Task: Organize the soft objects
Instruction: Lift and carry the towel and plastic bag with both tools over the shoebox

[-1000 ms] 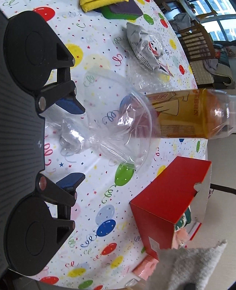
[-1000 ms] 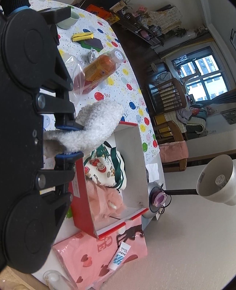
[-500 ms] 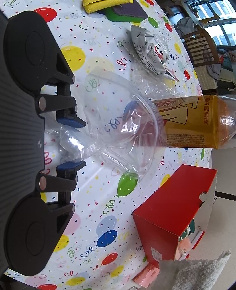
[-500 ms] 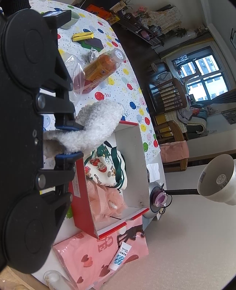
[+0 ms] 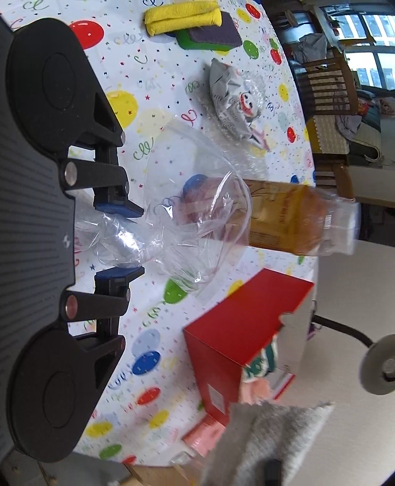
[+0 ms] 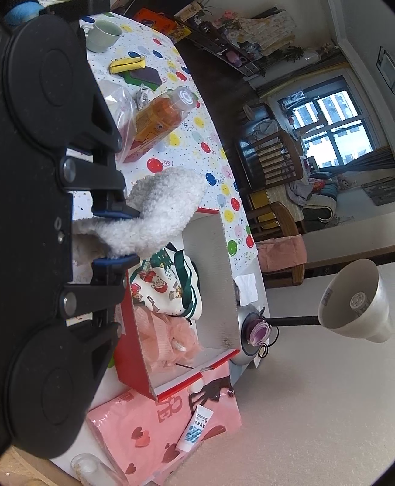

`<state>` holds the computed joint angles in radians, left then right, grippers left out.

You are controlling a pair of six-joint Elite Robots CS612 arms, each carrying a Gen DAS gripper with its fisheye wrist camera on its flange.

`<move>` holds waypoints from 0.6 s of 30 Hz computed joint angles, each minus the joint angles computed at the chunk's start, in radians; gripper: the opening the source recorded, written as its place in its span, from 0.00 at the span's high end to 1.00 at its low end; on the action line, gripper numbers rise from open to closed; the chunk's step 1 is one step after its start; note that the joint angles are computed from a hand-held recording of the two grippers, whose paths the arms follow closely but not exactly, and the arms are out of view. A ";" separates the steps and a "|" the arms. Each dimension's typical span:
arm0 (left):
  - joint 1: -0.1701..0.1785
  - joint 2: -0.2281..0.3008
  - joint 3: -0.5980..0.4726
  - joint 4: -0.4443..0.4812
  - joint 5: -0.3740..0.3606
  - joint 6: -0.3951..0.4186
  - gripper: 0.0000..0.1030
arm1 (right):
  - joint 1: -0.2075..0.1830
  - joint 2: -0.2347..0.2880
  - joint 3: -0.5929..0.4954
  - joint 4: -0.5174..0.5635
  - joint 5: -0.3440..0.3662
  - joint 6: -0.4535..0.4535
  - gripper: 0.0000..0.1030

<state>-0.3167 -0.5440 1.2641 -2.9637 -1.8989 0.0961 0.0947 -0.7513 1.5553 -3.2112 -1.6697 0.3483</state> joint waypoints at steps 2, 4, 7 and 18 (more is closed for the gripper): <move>0.004 -0.009 0.007 -0.015 -0.025 -0.007 0.68 | 0.002 -0.001 0.001 -0.004 -0.009 0.004 0.77; 0.008 -0.021 0.014 -0.020 -0.052 -0.014 0.68 | 0.005 -0.004 0.004 -0.011 -0.018 0.006 0.77; 0.012 -0.040 0.022 -0.024 -0.093 -0.017 0.68 | 0.009 -0.008 0.008 -0.021 -0.035 0.014 0.77; -0.004 -0.076 -0.015 -0.024 -0.203 0.012 0.68 | 0.018 -0.018 0.004 -0.022 -0.132 0.021 0.78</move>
